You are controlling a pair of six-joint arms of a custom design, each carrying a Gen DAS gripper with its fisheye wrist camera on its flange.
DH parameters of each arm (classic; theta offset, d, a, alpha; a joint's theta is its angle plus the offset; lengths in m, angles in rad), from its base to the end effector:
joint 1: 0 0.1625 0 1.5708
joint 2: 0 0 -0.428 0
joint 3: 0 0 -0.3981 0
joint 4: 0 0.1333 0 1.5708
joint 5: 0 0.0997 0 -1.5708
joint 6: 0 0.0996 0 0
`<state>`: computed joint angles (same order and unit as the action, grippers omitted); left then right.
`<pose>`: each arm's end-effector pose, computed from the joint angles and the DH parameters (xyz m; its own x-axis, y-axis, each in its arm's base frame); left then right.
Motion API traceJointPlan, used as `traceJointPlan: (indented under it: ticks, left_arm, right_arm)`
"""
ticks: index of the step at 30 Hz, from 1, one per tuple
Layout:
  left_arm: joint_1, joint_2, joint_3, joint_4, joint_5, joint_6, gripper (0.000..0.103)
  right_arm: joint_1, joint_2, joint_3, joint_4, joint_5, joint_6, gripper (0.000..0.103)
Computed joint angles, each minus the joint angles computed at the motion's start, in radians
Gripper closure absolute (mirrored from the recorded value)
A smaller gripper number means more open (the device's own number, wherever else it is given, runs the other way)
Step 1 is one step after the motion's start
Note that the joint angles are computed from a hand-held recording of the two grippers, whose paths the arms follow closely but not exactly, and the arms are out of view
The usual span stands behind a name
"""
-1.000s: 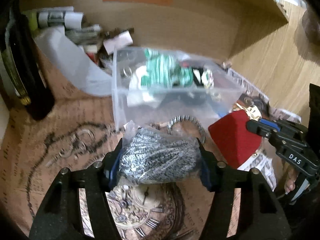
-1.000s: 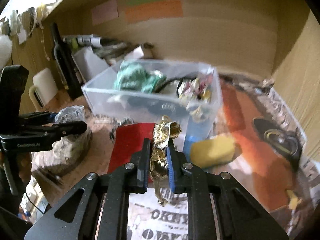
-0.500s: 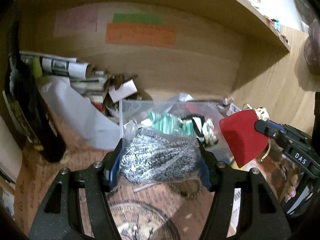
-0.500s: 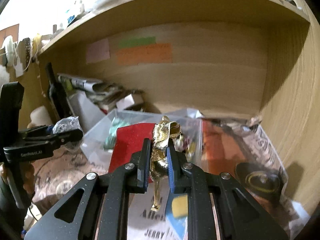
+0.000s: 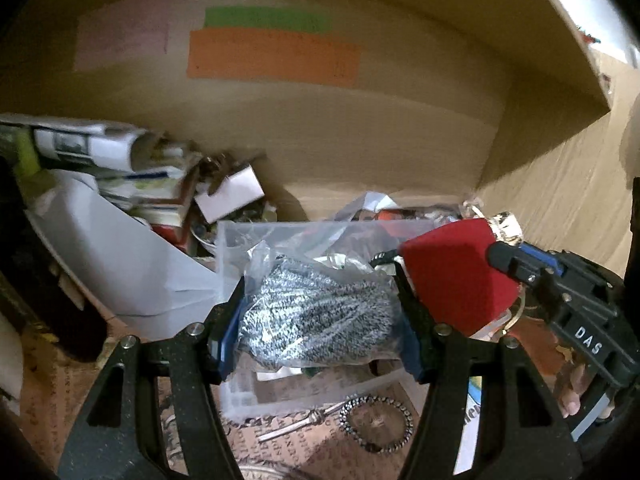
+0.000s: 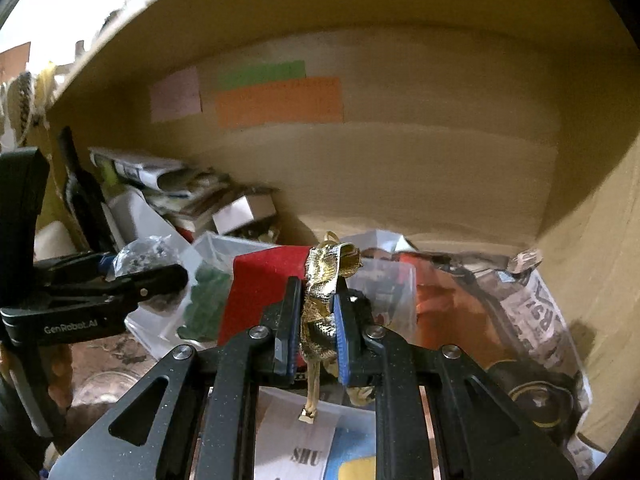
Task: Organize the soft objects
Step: 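Lower both held items into the clear box and open both tools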
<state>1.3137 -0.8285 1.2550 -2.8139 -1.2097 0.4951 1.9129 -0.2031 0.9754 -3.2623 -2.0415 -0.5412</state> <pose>-0.0374 -0.8049 0.3221 -0.7710 0.3048 -0.5591 0.6142 0.5880 -0.5264 0.3633 -0.7574 -0.0035 -0.7185 -0.2594 0.6453 -0.6692 0.5106 -0.5398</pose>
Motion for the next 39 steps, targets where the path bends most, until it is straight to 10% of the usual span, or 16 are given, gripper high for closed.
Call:
traceJointPlan:
  ticks: [22, 27, 39]
  left_arm:
    - [0.010, 0.104, -0.122, 0.121, 0.076, 0.021, 0.030]
    - [0.009, 0.088, -0.104, 0.110, 0.066, 0.015, 0.026]
    - [-0.013, -0.028, 0.052, -0.026, 0.017, 0.029, 0.013]
  right_arm:
    - [-0.019, 0.075, -0.141, 0.249, -0.132, 0.025, 0.083]
    - [-0.018, 0.051, -0.099, 0.232, -0.136, 0.033, 0.062]
    - [0.006, -0.051, 0.090, 0.031, -0.104, 0.003, 0.050]
